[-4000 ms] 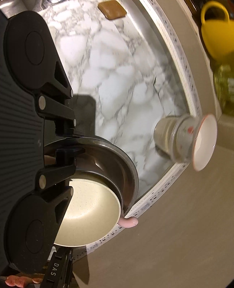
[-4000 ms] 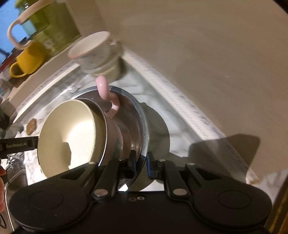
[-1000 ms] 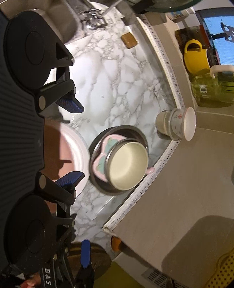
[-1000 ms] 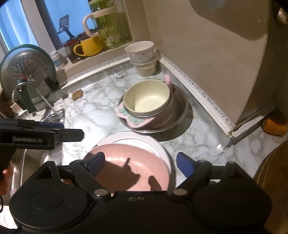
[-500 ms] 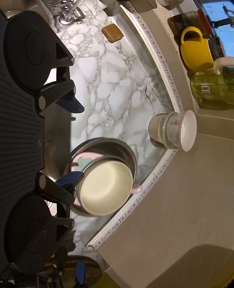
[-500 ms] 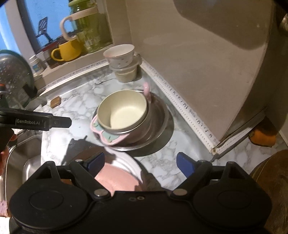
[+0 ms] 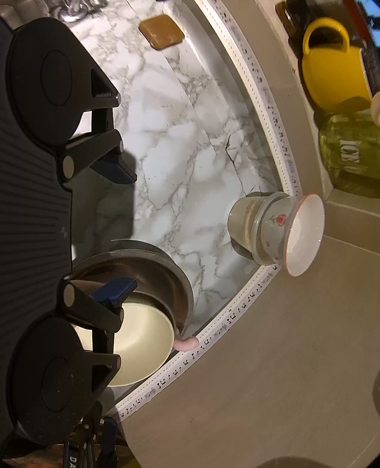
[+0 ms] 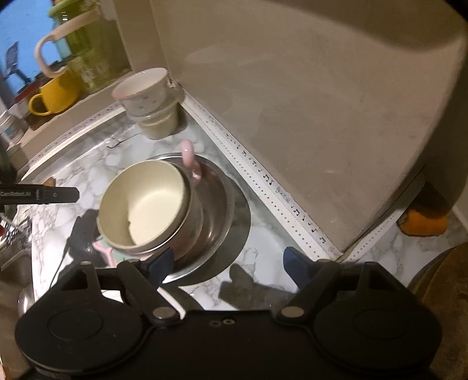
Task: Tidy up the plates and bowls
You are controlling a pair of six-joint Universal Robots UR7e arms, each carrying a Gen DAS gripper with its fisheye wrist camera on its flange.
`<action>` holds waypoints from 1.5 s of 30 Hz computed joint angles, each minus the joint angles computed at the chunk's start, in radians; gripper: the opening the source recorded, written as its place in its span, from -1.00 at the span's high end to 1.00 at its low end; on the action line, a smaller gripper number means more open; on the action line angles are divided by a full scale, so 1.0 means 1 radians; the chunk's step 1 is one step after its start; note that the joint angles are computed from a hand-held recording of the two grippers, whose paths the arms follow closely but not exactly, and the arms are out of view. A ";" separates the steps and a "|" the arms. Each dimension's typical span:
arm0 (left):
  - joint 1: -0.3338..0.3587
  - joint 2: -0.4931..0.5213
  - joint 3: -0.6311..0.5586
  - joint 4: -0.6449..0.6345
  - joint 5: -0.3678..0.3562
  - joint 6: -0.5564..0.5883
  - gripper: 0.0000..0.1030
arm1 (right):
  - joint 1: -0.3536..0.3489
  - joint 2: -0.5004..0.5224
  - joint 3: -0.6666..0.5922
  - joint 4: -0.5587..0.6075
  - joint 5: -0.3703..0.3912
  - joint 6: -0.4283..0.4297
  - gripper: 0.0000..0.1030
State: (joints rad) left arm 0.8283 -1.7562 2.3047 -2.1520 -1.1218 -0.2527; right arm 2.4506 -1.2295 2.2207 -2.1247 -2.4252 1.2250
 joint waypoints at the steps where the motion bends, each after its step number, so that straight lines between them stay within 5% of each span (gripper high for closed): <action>1: 0.007 0.014 -0.003 -0.007 -0.002 0.008 -0.35 | -0.014 0.000 0.007 -0.018 0.002 -0.004 -0.50; 9: 0.066 0.107 -0.026 -0.054 -0.052 0.033 -0.09 | -0.081 0.022 0.029 -0.094 0.009 -0.035 -0.39; 12: 0.079 0.130 -0.032 -0.050 -0.073 0.028 0.19 | -0.102 0.030 0.036 -0.119 0.014 -0.038 -0.31; 27: 0.087 0.167 -0.030 -0.049 -0.112 0.006 0.79 | -0.163 0.065 0.061 -0.251 0.066 -0.068 0.52; 30: 0.076 0.162 -0.026 -0.043 -0.094 -0.003 0.83 | -0.164 0.071 0.063 -0.283 0.072 -0.085 0.71; 45: -0.002 0.094 -0.030 0.024 -0.048 -0.059 0.84 | -0.122 0.083 0.034 -0.233 0.035 -0.059 0.73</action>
State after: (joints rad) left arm 0.8266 -1.6622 2.2746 -2.1275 -1.1695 -0.3119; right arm 2.3282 -1.1468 2.2545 -2.3578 -2.3905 1.1661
